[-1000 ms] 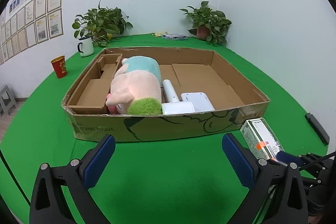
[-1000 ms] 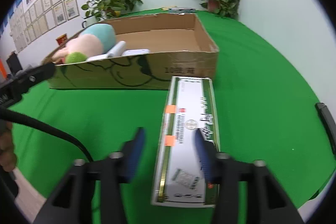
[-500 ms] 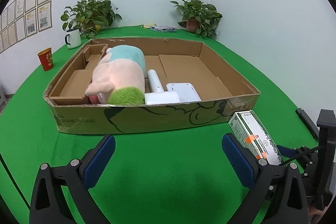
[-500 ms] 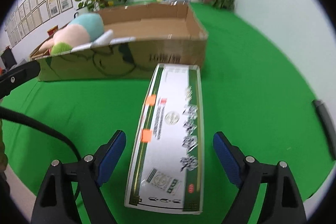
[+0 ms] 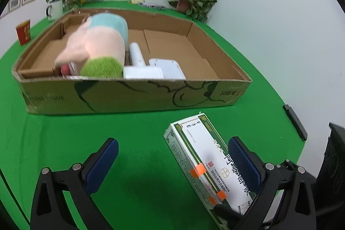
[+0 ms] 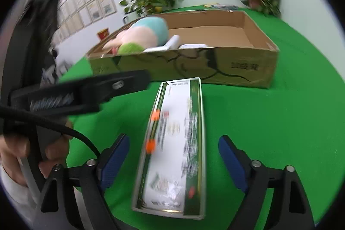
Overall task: Organize objects
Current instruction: 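Lower the open right gripper over the green-and-white medicine box, then close the right gripper on the medicine box's long sides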
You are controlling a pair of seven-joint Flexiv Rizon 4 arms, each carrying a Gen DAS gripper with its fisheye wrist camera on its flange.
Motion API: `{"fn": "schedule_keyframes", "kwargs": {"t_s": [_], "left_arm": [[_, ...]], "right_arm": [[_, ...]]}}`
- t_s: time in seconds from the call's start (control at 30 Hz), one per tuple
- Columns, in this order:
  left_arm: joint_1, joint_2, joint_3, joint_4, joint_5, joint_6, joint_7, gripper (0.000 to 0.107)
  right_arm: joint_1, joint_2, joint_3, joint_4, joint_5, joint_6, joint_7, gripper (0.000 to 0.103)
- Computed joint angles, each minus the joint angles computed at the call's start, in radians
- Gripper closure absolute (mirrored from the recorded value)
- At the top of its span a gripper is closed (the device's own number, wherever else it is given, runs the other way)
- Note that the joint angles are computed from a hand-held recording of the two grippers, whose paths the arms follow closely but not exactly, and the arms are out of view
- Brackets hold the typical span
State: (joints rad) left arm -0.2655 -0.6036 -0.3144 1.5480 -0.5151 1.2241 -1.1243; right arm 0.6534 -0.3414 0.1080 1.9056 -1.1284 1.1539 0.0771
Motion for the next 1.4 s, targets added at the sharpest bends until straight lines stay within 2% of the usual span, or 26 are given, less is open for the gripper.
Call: {"fn": "schedule_keyframes", "kwargs": {"t_s": [0.1, 0.23, 0.4, 0.47, 0.67, 0.7, 0.73, 0.77, 0.83, 0.93, 1.03, 1.1, 1.27, 1.3, 1.33, 1.4], "left_arm": [[0.040, -0.016, -0.058, 0.003, -0.067, -0.049, 0.033, 0.005], [0.048, -0.037, -0.070, -0.013, -0.127, -0.129, 0.040, 0.006], [0.051, -0.057, -0.085, -0.028, -0.200, -0.215, 0.073, 0.014], [0.041, -0.064, -0.072, -0.037, -0.209, -0.229, 0.073, 0.018], [0.039, -0.074, -0.073, -0.038, -0.263, -0.236, 0.097, 0.019], [0.038, -0.075, -0.072, -0.040, -0.267, -0.241, 0.099, 0.022], [0.039, -0.077, -0.072, -0.043, -0.271, -0.252, 0.099, 0.025], [0.042, -0.082, -0.073, -0.049, -0.277, -0.270, 0.099, 0.030], [0.042, -0.080, -0.073, -0.045, -0.294, -0.271, 0.102, 0.031], [0.042, -0.080, -0.070, -0.043, -0.312, -0.270, 0.104, 0.035], [0.038, -0.081, -0.061, -0.042, -0.318, -0.263, 0.095, 0.042], [0.035, -0.083, -0.053, -0.045, -0.309, -0.264, 0.089, 0.048], [0.032, -0.099, -0.055, -0.058, -0.308, -0.258, 0.074, 0.049], [0.025, -0.103, -0.052, -0.061, -0.301, -0.246, 0.070, 0.049], [0.026, -0.105, -0.053, -0.063, -0.297, -0.247, 0.069, 0.049], [0.031, -0.108, -0.061, -0.063, -0.304, -0.249, 0.065, 0.049]], "right_arm": [[0.005, -0.020, 0.020, -0.015, 0.059, -0.021, -0.067, 0.018], [0.034, -0.028, 0.011, -0.025, 0.068, -0.044, -0.088, 0.018], [0.054, -0.035, 0.006, -0.040, 0.061, -0.087, -0.099, 0.018], [0.056, -0.039, 0.006, -0.045, 0.060, -0.091, -0.098, 0.018], [0.047, -0.046, 0.004, -0.045, 0.074, -0.064, -0.081, 0.021], [0.048, -0.048, 0.003, -0.048, 0.078, -0.062, -0.083, 0.021], [0.049, -0.048, 0.000, -0.047, 0.073, -0.057, -0.083, 0.022], [0.050, -0.049, -0.003, -0.048, 0.067, -0.053, -0.084, 0.028], [0.052, -0.056, 0.001, -0.056, 0.081, -0.062, -0.102, 0.037], [0.065, -0.058, -0.010, -0.059, 0.066, -0.070, -0.070, 0.037], [0.056, -0.056, -0.017, -0.049, 0.055, -0.029, -0.016, 0.037], [0.040, -0.052, -0.028, -0.034, 0.035, 0.046, 0.044, 0.037], [0.025, -0.047, -0.056, -0.011, -0.027, 0.164, 0.147, 0.038], [0.023, -0.046, -0.064, -0.011, -0.032, 0.172, 0.180, 0.039], [0.018, -0.046, -0.076, -0.007, -0.056, 0.202, 0.215, 0.045], [0.013, -0.044, -0.079, -0.004, -0.073, 0.218, 0.249, 0.048]]}}
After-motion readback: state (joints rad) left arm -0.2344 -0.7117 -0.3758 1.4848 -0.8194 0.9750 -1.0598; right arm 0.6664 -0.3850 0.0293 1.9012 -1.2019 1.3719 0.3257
